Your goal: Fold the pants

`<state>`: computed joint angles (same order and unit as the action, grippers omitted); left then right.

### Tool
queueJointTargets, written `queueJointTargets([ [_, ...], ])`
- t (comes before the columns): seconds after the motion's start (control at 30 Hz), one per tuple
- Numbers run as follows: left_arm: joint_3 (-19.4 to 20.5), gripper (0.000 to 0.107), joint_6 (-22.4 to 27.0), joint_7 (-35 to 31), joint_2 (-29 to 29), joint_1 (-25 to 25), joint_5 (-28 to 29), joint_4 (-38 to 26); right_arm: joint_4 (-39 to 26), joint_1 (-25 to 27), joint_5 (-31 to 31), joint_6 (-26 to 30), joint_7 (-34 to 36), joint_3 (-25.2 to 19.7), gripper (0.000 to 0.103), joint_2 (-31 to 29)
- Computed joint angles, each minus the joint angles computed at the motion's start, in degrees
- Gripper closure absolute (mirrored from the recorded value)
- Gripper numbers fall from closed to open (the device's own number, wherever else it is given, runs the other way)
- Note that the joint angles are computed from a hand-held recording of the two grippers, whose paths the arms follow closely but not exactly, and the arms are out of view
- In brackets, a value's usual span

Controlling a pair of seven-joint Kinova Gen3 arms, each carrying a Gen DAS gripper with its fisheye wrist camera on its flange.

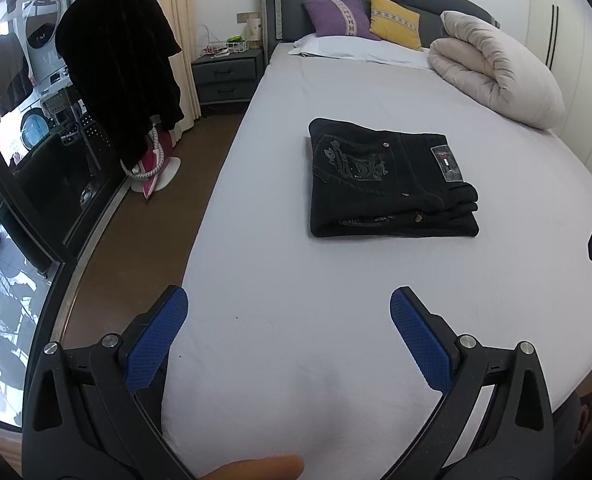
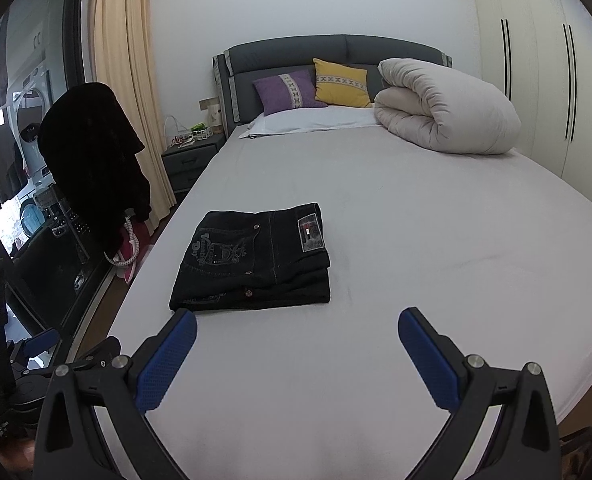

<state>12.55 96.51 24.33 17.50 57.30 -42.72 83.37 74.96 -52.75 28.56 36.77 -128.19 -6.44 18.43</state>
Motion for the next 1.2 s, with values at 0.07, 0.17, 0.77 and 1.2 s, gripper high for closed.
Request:
queueJointTargets([
  [0.07,0.0,0.004,-0.2,0.0,0.0,-0.1,0.0,0.1,-0.2,0.3,-0.4,0.2,0.6,-0.2,0.0,0.1],
  [0.17,0.0,0.004,-0.2,0.0,0.0,-0.1,0.0,0.1,0.0,0.2,-0.3,0.0,0.6,-0.1,0.0,-0.1],
  [0.77,-0.2,0.004,-0.2,0.2,0.3,0.1,0.1,-0.1,0.4,0.2,-0.9,0.0,1.4,-0.3,0.0,-0.1],
  [1.2,-0.2,0.004,-0.3,0.2,0.3,0.1,0.0,0.0,0.2,0.4,-1.6,0.3,2.3,-0.5,0.0,0.1],
])
